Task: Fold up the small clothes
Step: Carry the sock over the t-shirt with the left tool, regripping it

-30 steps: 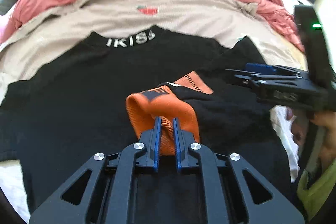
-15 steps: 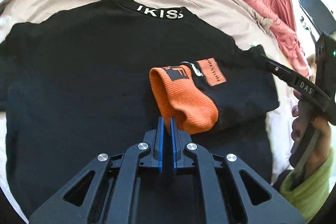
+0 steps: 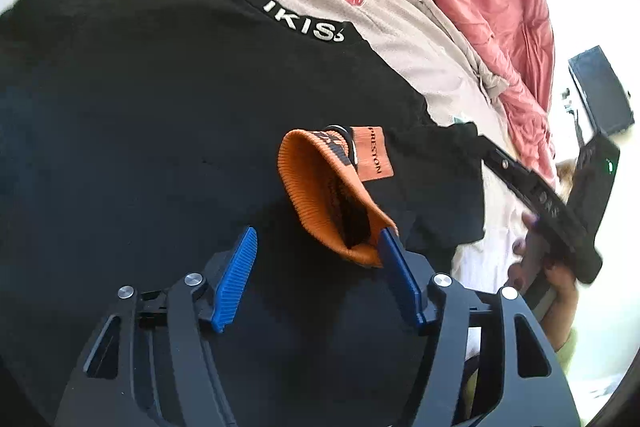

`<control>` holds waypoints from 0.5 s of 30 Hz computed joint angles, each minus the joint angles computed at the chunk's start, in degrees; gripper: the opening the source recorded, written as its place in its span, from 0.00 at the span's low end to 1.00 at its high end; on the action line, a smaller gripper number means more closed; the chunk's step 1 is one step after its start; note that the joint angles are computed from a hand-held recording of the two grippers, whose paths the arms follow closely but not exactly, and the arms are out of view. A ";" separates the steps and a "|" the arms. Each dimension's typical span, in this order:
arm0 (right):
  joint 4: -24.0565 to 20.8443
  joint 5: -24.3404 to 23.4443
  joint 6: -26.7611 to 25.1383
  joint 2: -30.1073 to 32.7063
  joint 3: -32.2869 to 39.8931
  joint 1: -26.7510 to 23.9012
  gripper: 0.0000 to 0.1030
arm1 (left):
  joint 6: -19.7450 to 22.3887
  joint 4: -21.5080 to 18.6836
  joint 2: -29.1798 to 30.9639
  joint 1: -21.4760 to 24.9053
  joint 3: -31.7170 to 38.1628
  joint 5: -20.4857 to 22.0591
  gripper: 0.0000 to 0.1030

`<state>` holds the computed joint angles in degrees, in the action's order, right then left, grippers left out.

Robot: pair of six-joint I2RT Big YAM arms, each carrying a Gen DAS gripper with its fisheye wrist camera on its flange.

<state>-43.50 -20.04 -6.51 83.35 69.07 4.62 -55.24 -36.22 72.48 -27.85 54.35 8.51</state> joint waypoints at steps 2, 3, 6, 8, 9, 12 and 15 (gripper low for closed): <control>0.16 -0.08 0.34 -0.14 0.05 -0.27 0.73 | -1.39 2.53 1.23 0.10 0.19 1.05 0.60; 0.25 -0.24 0.57 -0.18 0.09 -0.44 0.73 | -1.74 3.04 1.76 -0.02 0.48 1.15 0.60; 0.45 -0.47 1.06 -0.20 0.23 -0.78 0.73 | -2.19 5.28 3.13 -0.56 1.07 1.39 0.60; 0.42 -0.29 0.96 -0.19 0.32 -0.76 0.73 | -2.36 7.30 3.46 -0.97 0.99 1.61 0.59; 0.46 -0.07 0.84 -0.21 0.32 -0.71 0.73 | -2.11 8.16 3.17 -0.98 0.60 1.70 0.59; 0.41 0.48 0.41 -0.25 0.40 -0.66 0.73 | -2.25 11.61 2.08 -1.22 -1.16 1.93 0.60; -0.25 -0.01 0.24 -0.04 0.62 -0.72 0.73 | -4.06 14.34 1.24 -0.88 -2.91 2.88 0.66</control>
